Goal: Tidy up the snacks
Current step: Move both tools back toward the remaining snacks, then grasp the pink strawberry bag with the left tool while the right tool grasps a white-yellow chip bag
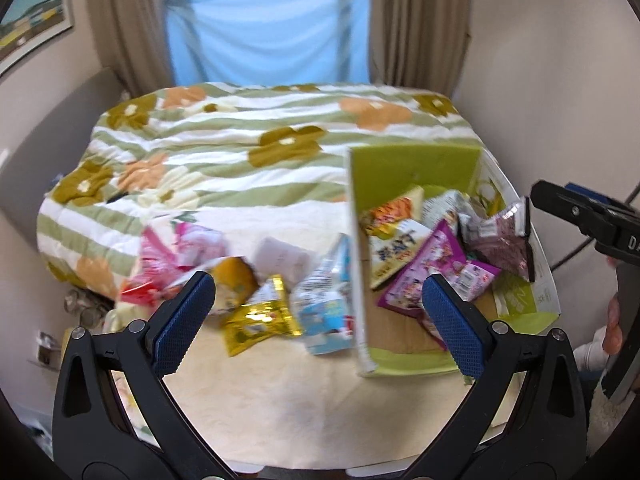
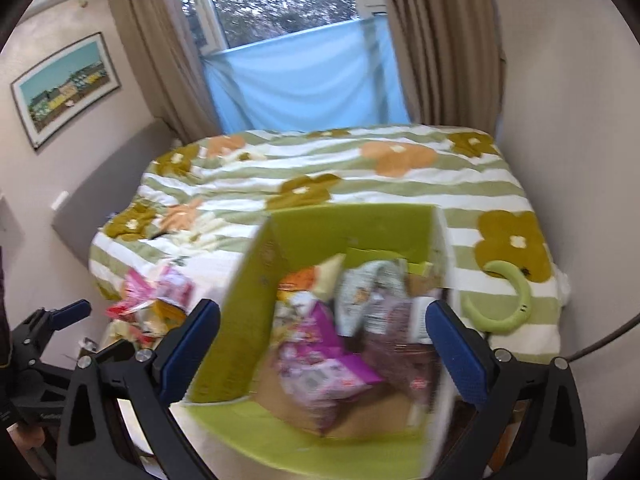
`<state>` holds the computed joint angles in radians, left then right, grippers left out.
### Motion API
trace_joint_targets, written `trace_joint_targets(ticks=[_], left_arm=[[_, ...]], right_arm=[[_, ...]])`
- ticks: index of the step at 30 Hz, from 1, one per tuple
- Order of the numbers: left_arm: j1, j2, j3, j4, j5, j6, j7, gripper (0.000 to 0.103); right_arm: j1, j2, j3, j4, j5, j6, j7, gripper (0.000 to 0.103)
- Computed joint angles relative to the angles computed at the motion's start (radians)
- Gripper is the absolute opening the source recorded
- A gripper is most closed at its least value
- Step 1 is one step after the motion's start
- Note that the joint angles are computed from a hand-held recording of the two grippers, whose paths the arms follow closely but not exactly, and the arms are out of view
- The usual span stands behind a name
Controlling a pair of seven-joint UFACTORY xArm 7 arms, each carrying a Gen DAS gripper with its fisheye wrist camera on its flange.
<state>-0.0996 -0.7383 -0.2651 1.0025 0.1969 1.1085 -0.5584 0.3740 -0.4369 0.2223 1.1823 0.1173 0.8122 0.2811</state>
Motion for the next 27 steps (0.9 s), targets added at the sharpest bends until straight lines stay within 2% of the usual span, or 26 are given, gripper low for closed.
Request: trace_joint_targets(ticks=[7, 13, 17, 21, 27], left_arm=[[0.059, -0.180, 0.115, -0.083, 0.025, 0.039, 0.077, 0.102], [0.140, -0.240, 0.250, -0.105, 0.035, 0.027, 0.241, 0.102], [0.174, -0.215, 0.354, -0.097, 0.007, 0.008, 0.373, 0.102], [0.180, -0.134, 0.453, -0.075, -0.050, -0.002, 0.509, 0.102], [0.180, 0.013, 0.541, -0.068, -0.146, -0.030, 0.686, 0.102]], right_arm=[[0.040, 0.099, 0.107, 0.104, -0.061, -0.019, 0.097, 0.102], [0.101, 0.233, 0.184, 0.212, -0.171, -0.060, 0.258, 0.102], [0.158, 0.371, 0.223, 0.331, -0.295, -0.034, 0.406, 0.102], [0.251, 0.538, 0.222, 0.482, -0.418, 0.041, 0.565, 0.102], [0.376, 0.715, 0.144, 0.624, -0.452, 0.123, 0.746, 0.102]])
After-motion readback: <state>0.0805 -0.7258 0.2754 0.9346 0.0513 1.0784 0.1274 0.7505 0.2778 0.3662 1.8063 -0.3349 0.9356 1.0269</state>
